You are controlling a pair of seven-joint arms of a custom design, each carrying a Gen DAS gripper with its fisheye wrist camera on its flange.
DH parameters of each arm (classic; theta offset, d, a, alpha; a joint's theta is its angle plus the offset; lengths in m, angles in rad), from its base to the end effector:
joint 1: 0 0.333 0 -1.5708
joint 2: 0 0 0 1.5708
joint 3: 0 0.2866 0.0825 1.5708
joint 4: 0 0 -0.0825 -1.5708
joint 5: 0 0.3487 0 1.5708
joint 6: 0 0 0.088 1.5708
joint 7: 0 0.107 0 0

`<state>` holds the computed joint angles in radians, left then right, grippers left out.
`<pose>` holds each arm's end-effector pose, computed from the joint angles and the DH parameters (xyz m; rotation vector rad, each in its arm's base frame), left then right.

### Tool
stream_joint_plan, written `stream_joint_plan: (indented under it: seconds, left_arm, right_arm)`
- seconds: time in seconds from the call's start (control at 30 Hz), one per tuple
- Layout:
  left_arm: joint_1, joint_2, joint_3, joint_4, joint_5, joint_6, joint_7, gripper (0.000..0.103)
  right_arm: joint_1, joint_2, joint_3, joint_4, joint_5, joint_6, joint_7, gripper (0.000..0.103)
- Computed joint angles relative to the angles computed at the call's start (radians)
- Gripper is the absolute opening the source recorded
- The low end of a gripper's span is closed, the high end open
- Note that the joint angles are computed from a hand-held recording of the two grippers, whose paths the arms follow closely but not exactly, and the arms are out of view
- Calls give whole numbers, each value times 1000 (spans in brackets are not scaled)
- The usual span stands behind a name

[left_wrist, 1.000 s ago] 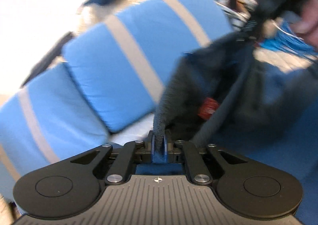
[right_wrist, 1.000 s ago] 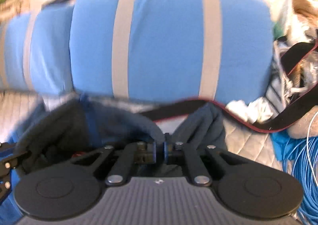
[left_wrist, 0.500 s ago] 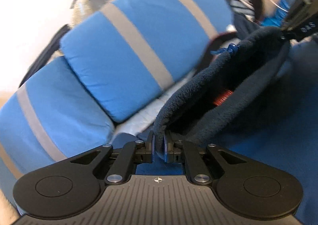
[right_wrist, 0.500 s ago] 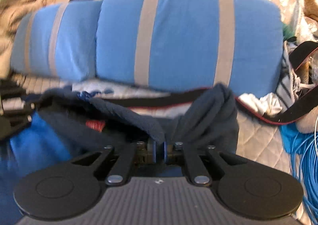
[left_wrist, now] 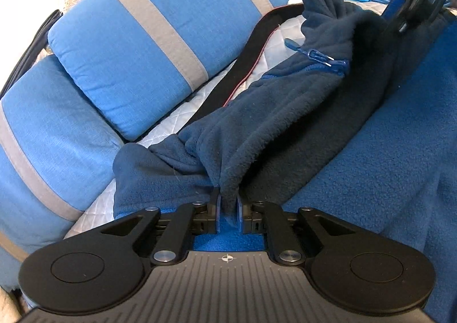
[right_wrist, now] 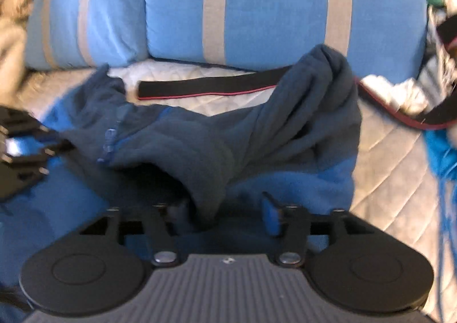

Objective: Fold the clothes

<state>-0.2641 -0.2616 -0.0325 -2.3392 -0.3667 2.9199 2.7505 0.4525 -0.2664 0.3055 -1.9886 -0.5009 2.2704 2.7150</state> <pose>0.4719 -0.1220 0.5250 -0.4859 2.3123 -0.6102 0.3568 0.3446 0.6120 -1.6182 1.8841 -0.5819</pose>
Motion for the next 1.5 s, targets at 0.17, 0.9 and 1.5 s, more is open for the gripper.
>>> stream_joint_plan:
  seconds: [0.17,0.9,1.5]
  left_arm:
    - [18,1,-18,-3,34,5,-35,11]
    - [13,4,92,249,-143,-454,-22,44]
    - [290,643,80,992,-563,-1331,-924,70]
  right_arm:
    - [8,-189,-105,-271,225,426,16,94]
    - [132,16,-289,-233,781,601,11,28]
    - [67,-18,-210,-282,884,724,-95,23]
